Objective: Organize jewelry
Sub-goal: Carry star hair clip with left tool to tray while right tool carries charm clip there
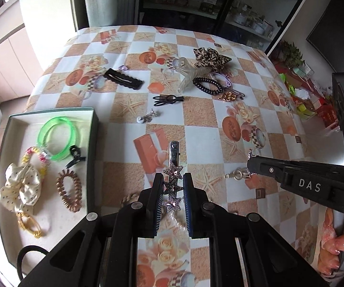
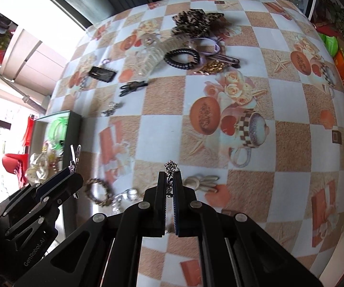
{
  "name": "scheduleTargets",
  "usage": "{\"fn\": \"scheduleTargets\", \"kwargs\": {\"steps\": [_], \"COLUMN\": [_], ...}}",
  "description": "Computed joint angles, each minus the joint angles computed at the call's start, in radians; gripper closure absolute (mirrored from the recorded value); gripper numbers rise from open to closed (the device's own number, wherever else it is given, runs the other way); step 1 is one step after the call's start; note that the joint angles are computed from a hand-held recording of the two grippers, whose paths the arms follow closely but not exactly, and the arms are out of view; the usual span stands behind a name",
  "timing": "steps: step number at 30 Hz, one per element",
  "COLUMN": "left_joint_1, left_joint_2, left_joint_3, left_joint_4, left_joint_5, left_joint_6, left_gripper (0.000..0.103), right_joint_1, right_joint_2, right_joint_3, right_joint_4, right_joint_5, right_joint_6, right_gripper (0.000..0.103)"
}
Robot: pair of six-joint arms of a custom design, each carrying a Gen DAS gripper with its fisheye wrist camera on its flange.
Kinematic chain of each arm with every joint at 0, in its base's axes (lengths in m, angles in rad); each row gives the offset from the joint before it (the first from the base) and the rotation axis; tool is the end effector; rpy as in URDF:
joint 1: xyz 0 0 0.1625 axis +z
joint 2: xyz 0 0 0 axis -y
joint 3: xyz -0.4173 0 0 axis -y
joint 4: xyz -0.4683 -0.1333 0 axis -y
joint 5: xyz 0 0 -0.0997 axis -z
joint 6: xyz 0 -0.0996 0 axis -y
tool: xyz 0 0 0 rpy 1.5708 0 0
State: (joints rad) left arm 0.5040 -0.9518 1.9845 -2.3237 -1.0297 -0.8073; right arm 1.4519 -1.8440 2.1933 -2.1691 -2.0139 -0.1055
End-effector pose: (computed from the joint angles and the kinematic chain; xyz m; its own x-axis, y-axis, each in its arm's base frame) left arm -0.3963 -0.4294 -0.0093 -0.8081 0.2312 -0.5418 0.3729 0.9128 -0.1667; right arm 0.0370 -0.4538 0.3414 -0.8917 0.1096 0.4392 0.0212 0.9793 -0.2013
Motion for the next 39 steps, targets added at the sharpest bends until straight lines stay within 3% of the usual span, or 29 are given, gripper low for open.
{"fn": "scheduleTargets", "kwargs": {"steps": [15, 30, 39], "left_joint_1": [-0.058, -0.041, 0.022], "left_joint_2": [-0.272, -0.589, -0.627], "left_joint_3": [0.175, 0.354, 0.414], "left_joint_4": [0.148, 0.447, 0.435], "left_joint_5": [0.05, 0.096, 0.093], "left_joint_6": [-0.222, -0.523, -0.539], "left_gripper": [0.084, 0.084, 0.084], "right_joint_1": [0.188, 0.347, 0.374], "right_joint_2": [0.046, 0.278, 0.408], "right_joint_3": [-0.014, -0.054, -0.062], "right_joint_4": [0.077, 0.056, 0.023], "right_joint_5": [0.02, 0.089, 0.109], "right_joint_6": [0.063, 0.069, 0.052], "right_gripper": [0.098, 0.098, 0.098]}}
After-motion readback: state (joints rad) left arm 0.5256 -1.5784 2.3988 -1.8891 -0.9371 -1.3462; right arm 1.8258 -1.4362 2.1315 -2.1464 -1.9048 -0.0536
